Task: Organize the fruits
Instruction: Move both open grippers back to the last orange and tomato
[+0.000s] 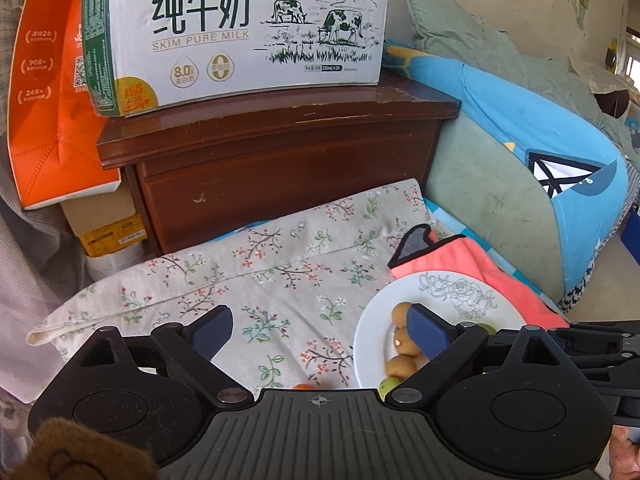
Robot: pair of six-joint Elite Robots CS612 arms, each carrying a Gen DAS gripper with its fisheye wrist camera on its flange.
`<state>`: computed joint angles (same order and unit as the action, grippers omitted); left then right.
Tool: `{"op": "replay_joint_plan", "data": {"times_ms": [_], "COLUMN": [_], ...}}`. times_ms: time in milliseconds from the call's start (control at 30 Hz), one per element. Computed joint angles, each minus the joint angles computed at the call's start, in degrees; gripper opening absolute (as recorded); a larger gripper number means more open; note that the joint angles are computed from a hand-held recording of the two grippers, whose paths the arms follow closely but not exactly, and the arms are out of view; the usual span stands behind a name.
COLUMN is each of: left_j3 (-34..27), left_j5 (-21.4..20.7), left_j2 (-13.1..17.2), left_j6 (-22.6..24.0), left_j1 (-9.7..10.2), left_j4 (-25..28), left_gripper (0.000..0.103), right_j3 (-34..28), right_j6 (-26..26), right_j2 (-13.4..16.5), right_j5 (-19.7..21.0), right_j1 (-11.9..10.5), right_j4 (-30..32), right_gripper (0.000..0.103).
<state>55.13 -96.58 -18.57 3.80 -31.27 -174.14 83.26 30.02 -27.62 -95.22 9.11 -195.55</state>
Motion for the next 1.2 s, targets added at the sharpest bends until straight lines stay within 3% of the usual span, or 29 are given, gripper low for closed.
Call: {"op": "replay_joint_plan", "data": {"times_ms": [200,533,1200], "left_j3": [0.24,-0.51,0.02], "left_j5": [2.4,7.5,6.58], "left_j2": [0.0,0.24,0.33], "left_j6": [-0.16,-5.86,-4.97], "left_j1": [0.59,1.84,3.07], "left_j4": [0.53,5.5,8.7], "left_gripper": [0.095,0.095,0.095], "right_j3": [-3.21,-10.09,-17.98], "right_j6": [-3.49,-8.23,-8.92], "right_j2": [1.46,5.04,9.48], "right_j5": [1.9,3.09,3.79], "right_j1": [0.83,2.47,3.27], "right_j4": [1.46,5.72,12.89], "right_gripper": [0.037,0.037,0.037]}}
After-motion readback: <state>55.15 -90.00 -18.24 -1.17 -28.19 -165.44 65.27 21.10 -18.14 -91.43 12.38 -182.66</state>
